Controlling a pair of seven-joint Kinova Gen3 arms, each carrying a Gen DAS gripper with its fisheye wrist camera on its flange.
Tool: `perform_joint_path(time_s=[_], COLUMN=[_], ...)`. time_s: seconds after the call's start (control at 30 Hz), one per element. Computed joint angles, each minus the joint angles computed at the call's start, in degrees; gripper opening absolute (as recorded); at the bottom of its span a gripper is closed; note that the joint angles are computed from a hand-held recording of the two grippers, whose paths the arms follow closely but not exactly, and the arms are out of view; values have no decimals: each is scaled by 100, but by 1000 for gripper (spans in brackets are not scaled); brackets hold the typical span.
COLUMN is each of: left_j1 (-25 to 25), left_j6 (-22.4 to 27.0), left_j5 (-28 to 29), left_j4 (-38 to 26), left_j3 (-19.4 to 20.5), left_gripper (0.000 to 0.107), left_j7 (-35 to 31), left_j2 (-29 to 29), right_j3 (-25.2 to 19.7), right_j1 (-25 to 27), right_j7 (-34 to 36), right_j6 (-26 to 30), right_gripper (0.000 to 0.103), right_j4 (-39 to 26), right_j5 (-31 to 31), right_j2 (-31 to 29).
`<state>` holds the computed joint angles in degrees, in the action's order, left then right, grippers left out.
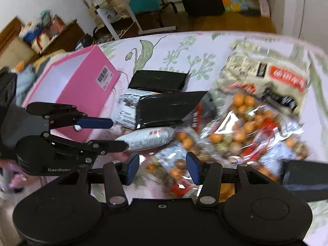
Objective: Organize snacks
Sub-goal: 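Move the left gripper back to the snacks and grasp another white bar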
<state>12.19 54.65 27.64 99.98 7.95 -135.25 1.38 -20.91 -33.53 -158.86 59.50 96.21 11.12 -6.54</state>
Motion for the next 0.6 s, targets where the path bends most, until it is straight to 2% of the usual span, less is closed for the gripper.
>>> perform_joint_path(time_s=[0.07,0.13,0.23,0.33,0.47,0.53,0.6], left_j1=[-80,141,246,356,355,321,427], left_j6=[124,406,441,385,798,949,1289], left_j5=[-34,-423,-1120,-1472,-1437,-1343,-1470], left_j4=[-202,-585,-937,-1168,-1647,-1785,-2013], left_j3=[35,-41,193,282,391,466,496], left_gripper=[47,47,47,46,46,46,47], left_j7=[-330,-626,-767,-879,-1231,-1580,-1709], left_j2=[65,273,570,866,1262,1375,1533], right_j3=[82,84,67,235,56,261,200], right_j1=[27,40,19,-123,-339,-809,-975], right_j7=[4,-49,-261,-445,-1281,-1347,-1370], right_j6=[-311,-482,-664,-716,-478,-147,-48], right_gripper=[56,56,56,58,63,63,63], right_j4=[109,147,165,114,-3,-127,-105], right_j5=[-222,-285,-181,-175,676,1142,1549], right_j2=[-1,61,177,382,647,782,866])
